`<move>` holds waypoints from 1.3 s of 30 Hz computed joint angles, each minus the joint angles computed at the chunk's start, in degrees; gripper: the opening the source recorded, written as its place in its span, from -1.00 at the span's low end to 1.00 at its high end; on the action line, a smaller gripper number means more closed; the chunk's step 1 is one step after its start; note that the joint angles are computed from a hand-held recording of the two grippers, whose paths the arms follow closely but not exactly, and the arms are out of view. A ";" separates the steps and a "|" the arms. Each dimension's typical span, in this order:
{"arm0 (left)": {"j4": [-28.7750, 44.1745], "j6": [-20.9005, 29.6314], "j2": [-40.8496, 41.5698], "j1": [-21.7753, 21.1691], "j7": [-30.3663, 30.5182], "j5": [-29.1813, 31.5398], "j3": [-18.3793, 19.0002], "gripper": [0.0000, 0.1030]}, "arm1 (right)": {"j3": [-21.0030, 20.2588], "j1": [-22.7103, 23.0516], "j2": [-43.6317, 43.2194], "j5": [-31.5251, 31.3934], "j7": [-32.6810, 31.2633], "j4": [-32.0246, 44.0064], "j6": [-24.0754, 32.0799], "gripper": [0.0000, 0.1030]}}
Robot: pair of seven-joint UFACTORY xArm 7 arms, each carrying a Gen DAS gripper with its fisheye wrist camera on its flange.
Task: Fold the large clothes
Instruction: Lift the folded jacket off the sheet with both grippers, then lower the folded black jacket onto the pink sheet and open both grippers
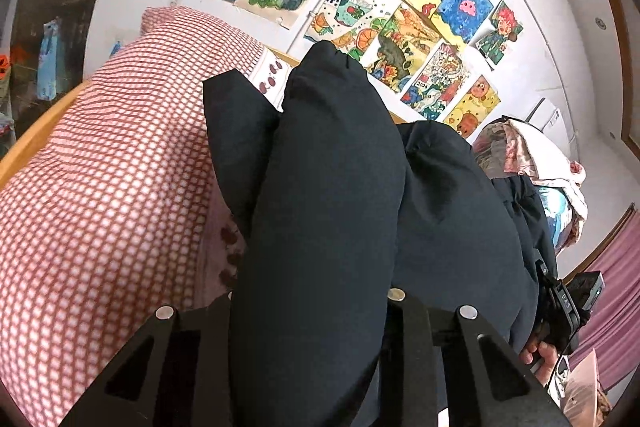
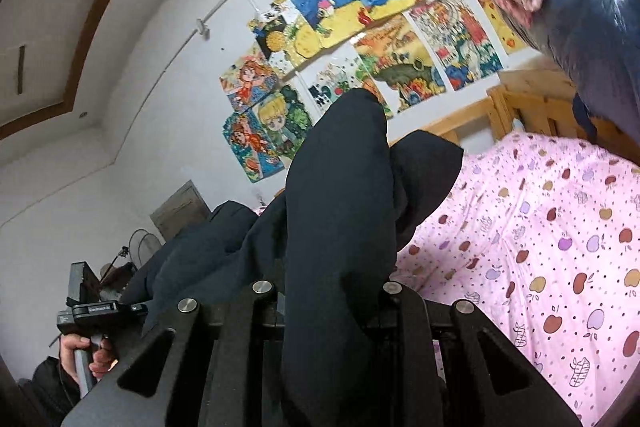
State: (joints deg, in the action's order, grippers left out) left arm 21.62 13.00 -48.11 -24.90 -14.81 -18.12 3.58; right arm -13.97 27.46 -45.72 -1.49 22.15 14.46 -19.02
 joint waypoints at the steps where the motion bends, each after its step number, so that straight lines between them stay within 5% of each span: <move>1: -0.66 0.44 -1.14 0.24 -0.05 0.00 0.12 -0.45 | 0.92 -0.39 -0.17 0.15 0.19 -0.10 0.15 -0.63; 8: -3.38 1.18 -3.98 0.05 2.19 0.71 1.17 -0.45 | 11.39 -6.25 -4.38 2.63 2.13 0.27 6.32 -0.63; 17: -4.50 -0.69 0.92 -0.96 4.57 -0.11 2.14 -0.42 | 16.45 -11.18 -4.14 6.00 5.70 -1.20 13.51 -0.63; 23: -5.08 -1.75 1.86 0.48 4.45 0.69 0.97 -0.24 | 20.24 -16.01 -1.86 5.72 8.36 -0.35 17.52 -0.59; 25: -5.18 -1.77 2.04 0.99 3.60 0.62 0.75 -0.04 | 21.45 -17.30 -1.95 5.38 9.20 0.16 18.97 -0.57; 28: -5.25 -0.83 1.92 2.88 1.73 1.18 -0.59 0.20 | 24.71 -20.65 -1.79 4.26 11.32 1.54 22.97 -0.43; 35: -3.77 4.35 0.38 12.57 -7.16 7.53 -10.00 0.69 | 25.13 -21.29 -0.72 2.62 14.05 3.65 28.43 0.43; 39: -2.44 6.77 -0.88 14.60 -10.06 12.49 -13.27 0.78 | 27.61 -23.46 -2.64 1.08 17.66 3.84 32.49 0.57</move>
State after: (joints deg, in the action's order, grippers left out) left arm 19.18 19.77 -48.99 -10.30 -24.87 -5.63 -9.69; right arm 13.64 4.00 -48.36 -0.40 39.81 18.29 13.47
